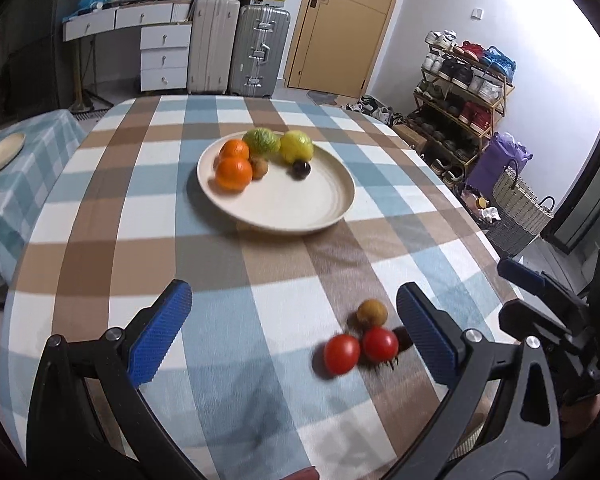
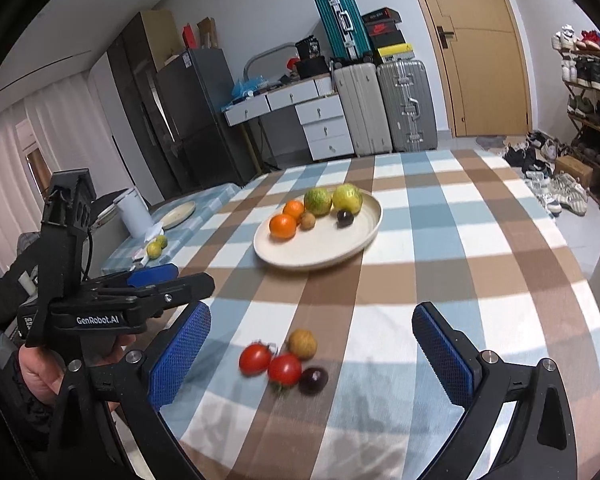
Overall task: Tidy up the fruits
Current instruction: 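Withdraw both grippers from the plate toward the remaining tomatoes, then lower the right gripper onto the second dark plum and close it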
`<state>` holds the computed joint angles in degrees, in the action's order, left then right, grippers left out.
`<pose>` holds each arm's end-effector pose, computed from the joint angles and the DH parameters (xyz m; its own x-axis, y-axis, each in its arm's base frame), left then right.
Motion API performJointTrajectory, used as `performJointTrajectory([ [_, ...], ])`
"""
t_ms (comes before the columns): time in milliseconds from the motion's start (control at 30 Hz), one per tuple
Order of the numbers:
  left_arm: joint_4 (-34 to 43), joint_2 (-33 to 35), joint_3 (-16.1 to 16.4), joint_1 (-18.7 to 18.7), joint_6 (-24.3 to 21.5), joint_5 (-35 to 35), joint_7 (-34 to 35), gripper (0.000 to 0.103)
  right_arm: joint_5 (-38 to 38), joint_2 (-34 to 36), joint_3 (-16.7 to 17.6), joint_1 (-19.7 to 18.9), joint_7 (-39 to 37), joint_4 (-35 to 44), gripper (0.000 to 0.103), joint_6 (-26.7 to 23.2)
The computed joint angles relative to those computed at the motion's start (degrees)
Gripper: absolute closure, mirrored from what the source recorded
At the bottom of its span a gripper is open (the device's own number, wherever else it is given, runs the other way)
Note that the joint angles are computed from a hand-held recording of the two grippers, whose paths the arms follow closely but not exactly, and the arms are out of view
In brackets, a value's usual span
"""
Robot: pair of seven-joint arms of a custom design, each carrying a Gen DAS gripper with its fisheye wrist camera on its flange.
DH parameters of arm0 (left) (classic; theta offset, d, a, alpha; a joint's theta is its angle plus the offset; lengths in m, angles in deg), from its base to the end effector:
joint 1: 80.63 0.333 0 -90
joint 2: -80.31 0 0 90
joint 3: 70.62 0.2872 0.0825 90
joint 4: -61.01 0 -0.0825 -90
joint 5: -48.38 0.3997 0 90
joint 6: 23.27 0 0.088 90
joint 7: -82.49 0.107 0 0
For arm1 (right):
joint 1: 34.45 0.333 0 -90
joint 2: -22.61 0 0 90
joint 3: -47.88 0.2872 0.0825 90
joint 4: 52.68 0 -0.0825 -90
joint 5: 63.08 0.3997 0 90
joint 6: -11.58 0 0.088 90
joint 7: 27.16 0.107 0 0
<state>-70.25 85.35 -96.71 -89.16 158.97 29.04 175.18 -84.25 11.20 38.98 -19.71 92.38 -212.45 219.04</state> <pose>0.4936 -0.3009 0.3691 -0.3681 -0.8995 0.2354 -0.7203 0.1158 -0.6840 0.4265 0.0907 0.3503 0.1394 -0.9520 -0.2724 -0.5744 0.1463 -0.8054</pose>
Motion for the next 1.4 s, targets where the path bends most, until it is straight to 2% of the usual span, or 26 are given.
performJointTrajectory([
  [67,-1.18,-0.5,-1.87,1.23,0.08,-2.84,2.39,0.001,-0.33,-0.09,-0.06,0.26,0.52,-0.61,0.0,-0.24],
  [300,-1.97,-0.23,-4.73,2.41,-0.1,-13.14,11.56,0.001,-4.83,2.07,-1.1,0.89,4.31,-0.88,0.0,-0.83],
  [400,-1.84,0.39,-3.76,1.28,-0.44,-14.31,12.83,0.001,-8.3,3.47,-1.34,0.32,6.86,-0.16,0.0,-1.44],
  [567,-1.18,1.25,-3.9,1.33,-0.8,-16.51,15.39,0.001,-14.18,5.97,-0.56,-1.96,11.11,1.44,0.001,-1.77],
  [667,-0.77,2.09,-4.15,1.77,-1.21,-16.74,15.8,0.001,-19.65,7.74,-0.19,-3.79,15.64,3.16,0.009,-1.69],
  [733,-0.34,2.84,-4.33,2.16,-1.67,-16.49,15.74,0.001,-24.73,9.12,0.01,-5.26,20.01,4.81,0.02,-1.58],
  [767,-0.15,3.12,-4.48,2.43,-1.89,-16.32,15.69,0.001,-26.74,9.83,0.33,-6.03,21.95,5.66,0.022,-1.84],
  [933,0.94,4.69,-5.98,4.34,-2.35,-15.75,16.01,0.001,-33.01,11.61,3.07,-9.93,26.41,8.23,0.041,-2.17],
  [1200,1.73,6.2,-7.32,6.46,-2.72,-13.15,13.86,0.001,-41.53,13.4,6.28,-13.96,32.38,12.16,0.058,-4.02],
  [1400,2.04,7.18,-8.59,8.21,-2.58,-10.46,11.71,0.001,-47.77,15.52,7.46,-16.0,37.69,15.12,0.073,-2.65],
])
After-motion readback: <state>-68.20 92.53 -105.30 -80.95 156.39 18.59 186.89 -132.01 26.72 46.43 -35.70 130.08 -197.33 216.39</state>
